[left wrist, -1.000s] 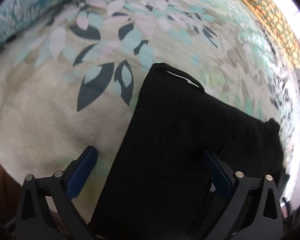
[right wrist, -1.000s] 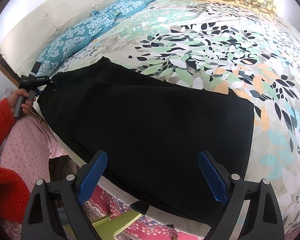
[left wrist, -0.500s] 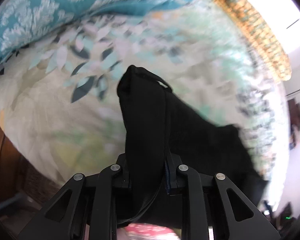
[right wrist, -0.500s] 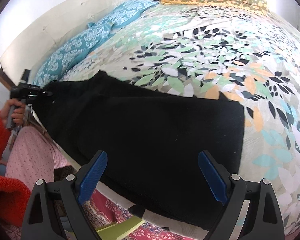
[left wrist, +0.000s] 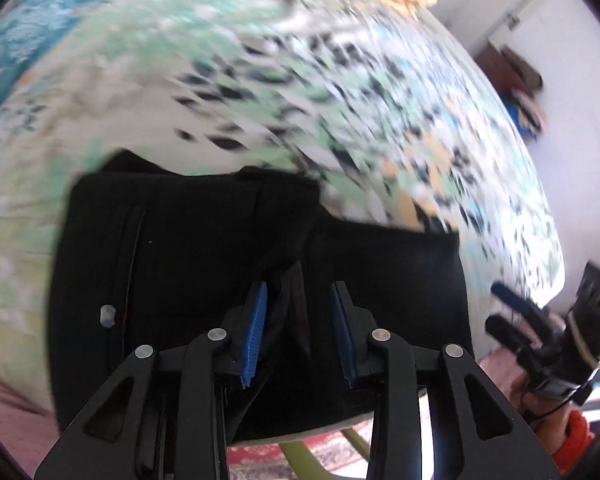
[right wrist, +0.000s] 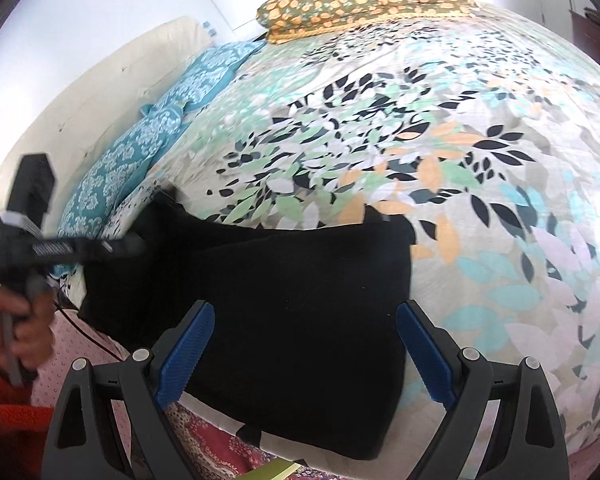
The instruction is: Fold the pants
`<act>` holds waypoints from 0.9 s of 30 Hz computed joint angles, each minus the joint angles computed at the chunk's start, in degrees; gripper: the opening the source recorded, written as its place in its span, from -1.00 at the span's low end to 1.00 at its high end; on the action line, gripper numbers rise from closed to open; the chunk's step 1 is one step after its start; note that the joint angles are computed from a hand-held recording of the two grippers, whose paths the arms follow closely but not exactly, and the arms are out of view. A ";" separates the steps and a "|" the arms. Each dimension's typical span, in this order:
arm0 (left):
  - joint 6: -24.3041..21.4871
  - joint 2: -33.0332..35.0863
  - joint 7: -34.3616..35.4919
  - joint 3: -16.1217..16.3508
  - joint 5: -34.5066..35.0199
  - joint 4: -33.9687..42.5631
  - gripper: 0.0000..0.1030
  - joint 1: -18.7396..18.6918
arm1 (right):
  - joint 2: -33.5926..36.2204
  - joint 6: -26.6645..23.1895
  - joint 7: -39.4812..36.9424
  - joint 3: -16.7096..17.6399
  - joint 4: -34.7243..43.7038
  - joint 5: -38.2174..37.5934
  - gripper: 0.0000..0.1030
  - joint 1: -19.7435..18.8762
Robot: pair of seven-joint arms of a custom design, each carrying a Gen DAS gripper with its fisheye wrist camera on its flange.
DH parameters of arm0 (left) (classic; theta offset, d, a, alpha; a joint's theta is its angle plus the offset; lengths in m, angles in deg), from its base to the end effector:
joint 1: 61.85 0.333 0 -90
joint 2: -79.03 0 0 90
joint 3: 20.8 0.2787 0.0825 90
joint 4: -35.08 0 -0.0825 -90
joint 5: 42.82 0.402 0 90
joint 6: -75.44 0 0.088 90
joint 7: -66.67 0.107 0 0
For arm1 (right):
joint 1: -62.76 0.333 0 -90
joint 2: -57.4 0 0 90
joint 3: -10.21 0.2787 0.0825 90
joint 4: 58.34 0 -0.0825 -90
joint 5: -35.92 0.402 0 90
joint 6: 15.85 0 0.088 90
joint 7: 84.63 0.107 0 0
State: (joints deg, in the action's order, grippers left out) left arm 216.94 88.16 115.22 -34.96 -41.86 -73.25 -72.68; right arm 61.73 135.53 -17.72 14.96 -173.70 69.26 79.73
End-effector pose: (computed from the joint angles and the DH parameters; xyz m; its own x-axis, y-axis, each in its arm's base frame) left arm 0.5860 -0.2671 0.4240 0.2286 -0.9292 0.2905 -0.9032 -0.3138 -0.2928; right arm 0.5837 0.2163 0.4288 0.4049 -0.8677 -0.2884 -0.8094 -0.1934 -0.5545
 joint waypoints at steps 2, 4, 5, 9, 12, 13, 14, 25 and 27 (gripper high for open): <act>2.36 -0.50 1.21 -2.58 -0.88 -0.57 -0.27 1.40 | -1.04 0.99 -0.63 -0.19 -1.14 2.03 0.79 -0.42; 6.74 -4.22 2.59 -0.73 -2.69 -3.91 0.06 0.00 | -1.11 1.48 -0.73 -0.43 -1.38 4.04 0.79 -0.85; 8.38 -6.41 1.16 -0.02 -1.05 -5.79 0.27 -0.06 | -0.59 1.28 -0.17 -0.57 -0.87 4.70 0.79 -1.06; 11.43 -17.08 -13.57 2.83 14.09 -14.57 0.56 1.96 | 2.01 -1.51 -3.33 0.19 2.49 8.32 0.79 -1.50; 9.62 -24.40 -26.85 2.51 25.20 -21.82 0.57 5.99 | 2.49 -9.07 -17.68 2.36 4.49 17.67 0.79 -1.89; 8.06 -26.76 -31.09 1.99 28.77 -24.54 0.57 7.45 | 2.67 -12.73 -21.88 2.99 5.16 19.35 0.79 -1.54; 6.68 -28.75 -34.12 1.72 31.07 -26.97 0.57 8.30 | 3.08 -16.00 -24.99 3.40 5.84 19.69 0.79 -0.99; 7.13 -34.46 -48.51 2.78 36.05 -38.29 0.53 9.86 | 18.17 -25.04 -19.93 4.23 21.66 8.77 0.79 4.17; 8.00 -33.43 -47.93 3.47 35.67 -37.99 0.53 9.56 | 20.12 -26.10 -16.41 4.07 23.48 6.89 0.79 4.52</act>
